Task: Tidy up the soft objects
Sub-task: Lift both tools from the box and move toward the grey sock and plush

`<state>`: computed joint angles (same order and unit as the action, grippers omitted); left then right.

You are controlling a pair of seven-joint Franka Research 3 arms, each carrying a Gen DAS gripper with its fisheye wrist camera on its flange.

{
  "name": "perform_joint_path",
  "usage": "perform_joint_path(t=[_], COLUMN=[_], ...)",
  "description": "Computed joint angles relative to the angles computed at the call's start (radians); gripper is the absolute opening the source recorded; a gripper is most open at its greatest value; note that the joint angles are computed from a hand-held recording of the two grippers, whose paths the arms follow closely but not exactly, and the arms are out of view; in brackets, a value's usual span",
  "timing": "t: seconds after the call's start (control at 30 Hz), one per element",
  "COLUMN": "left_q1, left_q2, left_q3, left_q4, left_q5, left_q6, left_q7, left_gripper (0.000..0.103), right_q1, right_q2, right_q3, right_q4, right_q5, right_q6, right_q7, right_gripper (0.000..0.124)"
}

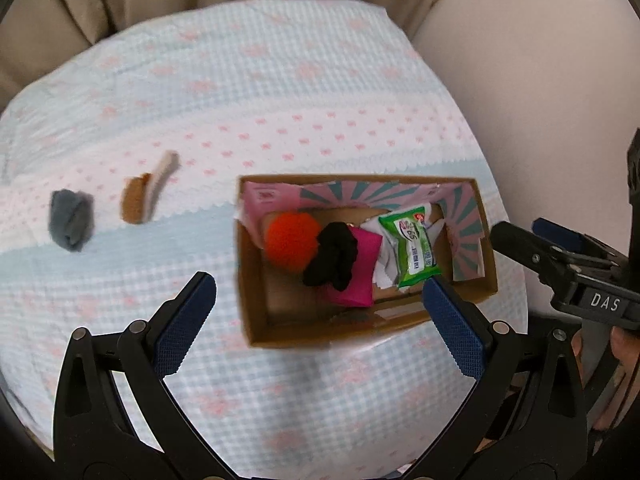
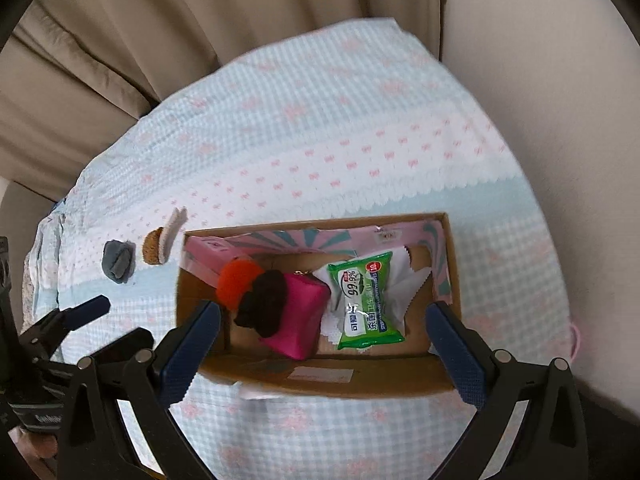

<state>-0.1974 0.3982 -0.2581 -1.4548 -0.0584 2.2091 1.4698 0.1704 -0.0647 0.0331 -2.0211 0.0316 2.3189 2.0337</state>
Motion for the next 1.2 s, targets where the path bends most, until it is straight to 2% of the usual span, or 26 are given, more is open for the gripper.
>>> perform_joint_path(t=[0.27, 0.37, 0.63, 0.87, 1.07, 1.2], left_q1=[0.078, 0.097, 0.161, 0.223, 0.289, 0.338], left_q2=[-0.204, -0.270, -0.396, -0.393, -0.345, -0.269], left_q3=[0.014, 0.036, 0.121, 0.179, 0.197, 0.189], left_q4=[-0.173, -0.221, -0.314, -0.322, -0.300, -0.243], left_q5=[-0.100, -0.127, -0.285, -0.347, -0.423, -0.448], left_q6=[0.080, 0.105, 0.123, 0.126, 0.161, 0.154], left_q7=[0.140, 0.211, 0.424, 0.543, 0.704, 0.795], left_gripper=[0.103, 0.103, 0.103, 0.103, 0.103, 0.103], right_q1=[0.029, 0.041, 0.105, 0.213, 0.324, 0.395], right_q2=[-0.114, -0.137, -0.124, 0.016, 0.178, 0.289], right_q3=[0.093, 0.136, 0.205, 0.222, 0.187, 0.145], right_q4=[0.012, 0.033, 0.113, 0.268, 0.431, 0.536], right_q5=[-0.270, -0.369, -0.490, -0.609, -0.677, -0.709], right_q6=[-0.042, -0.079, -0.132, -0.173, -0.211, -0.225], right_q7=[0.235, 0.337, 0.572, 0.707, 0.786, 0.836], right_gripper=[0.102, 0.102, 0.102, 0.102, 0.102, 0.102])
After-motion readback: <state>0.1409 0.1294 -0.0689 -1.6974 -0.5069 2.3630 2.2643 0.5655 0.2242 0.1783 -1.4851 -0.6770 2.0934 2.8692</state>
